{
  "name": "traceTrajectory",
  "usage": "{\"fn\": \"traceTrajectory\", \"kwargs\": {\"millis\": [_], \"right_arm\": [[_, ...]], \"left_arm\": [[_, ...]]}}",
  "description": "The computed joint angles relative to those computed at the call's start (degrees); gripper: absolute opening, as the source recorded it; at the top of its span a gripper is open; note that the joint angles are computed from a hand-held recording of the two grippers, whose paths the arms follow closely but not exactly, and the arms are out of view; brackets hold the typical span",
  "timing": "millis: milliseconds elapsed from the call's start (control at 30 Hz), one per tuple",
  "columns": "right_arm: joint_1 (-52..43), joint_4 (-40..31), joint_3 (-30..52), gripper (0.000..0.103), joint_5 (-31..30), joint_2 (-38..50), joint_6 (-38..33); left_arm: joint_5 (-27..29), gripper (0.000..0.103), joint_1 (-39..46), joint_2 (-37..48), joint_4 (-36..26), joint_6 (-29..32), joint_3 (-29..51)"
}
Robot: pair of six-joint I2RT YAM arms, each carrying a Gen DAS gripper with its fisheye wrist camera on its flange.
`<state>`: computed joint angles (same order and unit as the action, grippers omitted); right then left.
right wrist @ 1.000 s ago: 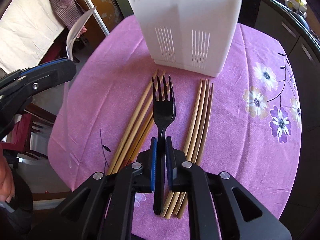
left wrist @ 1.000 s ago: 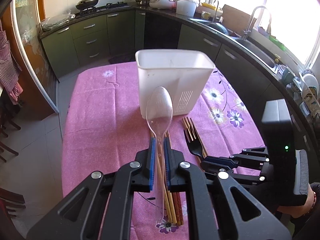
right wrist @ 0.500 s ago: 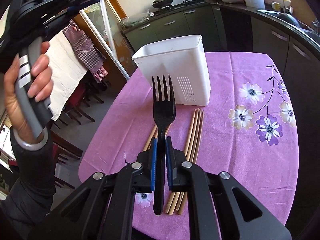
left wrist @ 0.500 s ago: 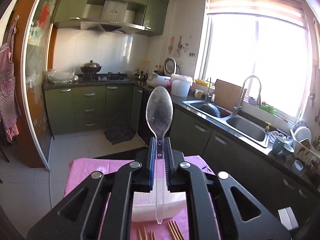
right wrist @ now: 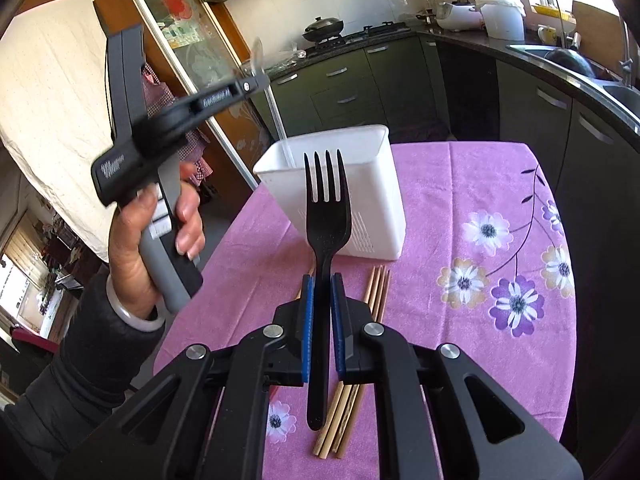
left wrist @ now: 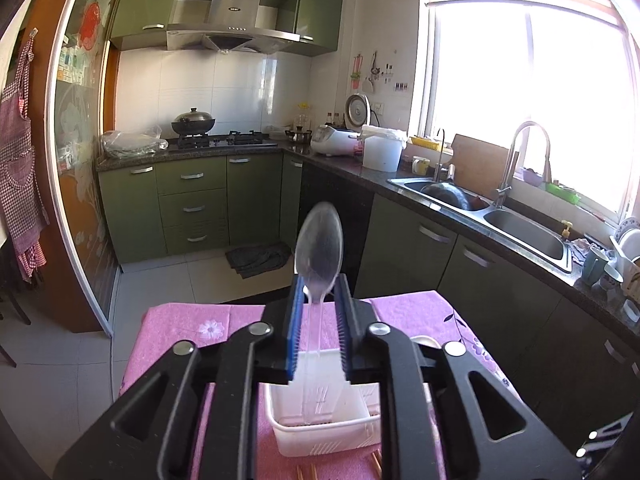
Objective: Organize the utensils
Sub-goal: 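Lower the spoon into the white caddy and open the left gripper, then lower the black fork into the caddy and open the right gripper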
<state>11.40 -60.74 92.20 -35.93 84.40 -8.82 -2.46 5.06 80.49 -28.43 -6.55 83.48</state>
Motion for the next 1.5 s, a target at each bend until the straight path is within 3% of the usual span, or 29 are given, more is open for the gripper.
{"fn": "traceTrajectory", "kwargs": {"millis": [67, 267, 400, 567, 700, 800, 900, 1267, 1433, 1500], "right_arm": [[0.76, 1.66, 4.15, 0.009, 1.04, 1.92, 2.28], [3.45, 5.67, 20.91, 0.009, 3.81, 12.25, 10.73], [6.56, 9.65, 31.54, 0.009, 10.19, 20.45, 15.28], [10.77, 12.07, 39.54, 0.010, 19.68, 29.64, 15.16], [11.80, 16.66, 33.53, 0.010, 20.67, 29.81, 14.74], [11.83, 25.49, 21.14, 0.010, 21.17, 23.57, 14.11], [11.67, 29.22, 13.30, 0.010, 21.67, 18.57, 12.48], [10.80, 31.58, 0.43, 0.011, 20.33, 8.74, 10.18], [7.83, 27.09, -2.39, 0.011, 17.25, 2.80, 8.41], [6.23, 24.86, -4.77, 0.019, 16.45, 0.29, 6.93]], "left_arm": [[-0.38, 0.034, 0.08, -1.25, -0.12, 0.53, -1.51], [2.55, 0.035, 2.63, -4.82, -3.92, 1.17, -2.01], [4.37, 0.037, 4.23, -9.06, -7.46, 1.86, -3.11], [6.81, 0.041, 6.33, -14.53, -11.17, 3.30, -5.87], [7.61, 0.041, 7.57, -16.71, -13.84, 4.94, -7.11], [9.27, 0.041, 8.89, -16.97, -15.38, 5.35, -7.28], [9.24, 0.041, 8.87, -16.83, -16.36, 5.73, -7.24], [6.96, 0.042, 6.54, -17.41, -21.62, 6.12, -7.49], [6.79, 0.042, 5.71, -16.25, -26.55, 6.22, -7.11], [7.53, 0.042, 5.65, -15.20, -28.55, 6.29, -7.68]]}}
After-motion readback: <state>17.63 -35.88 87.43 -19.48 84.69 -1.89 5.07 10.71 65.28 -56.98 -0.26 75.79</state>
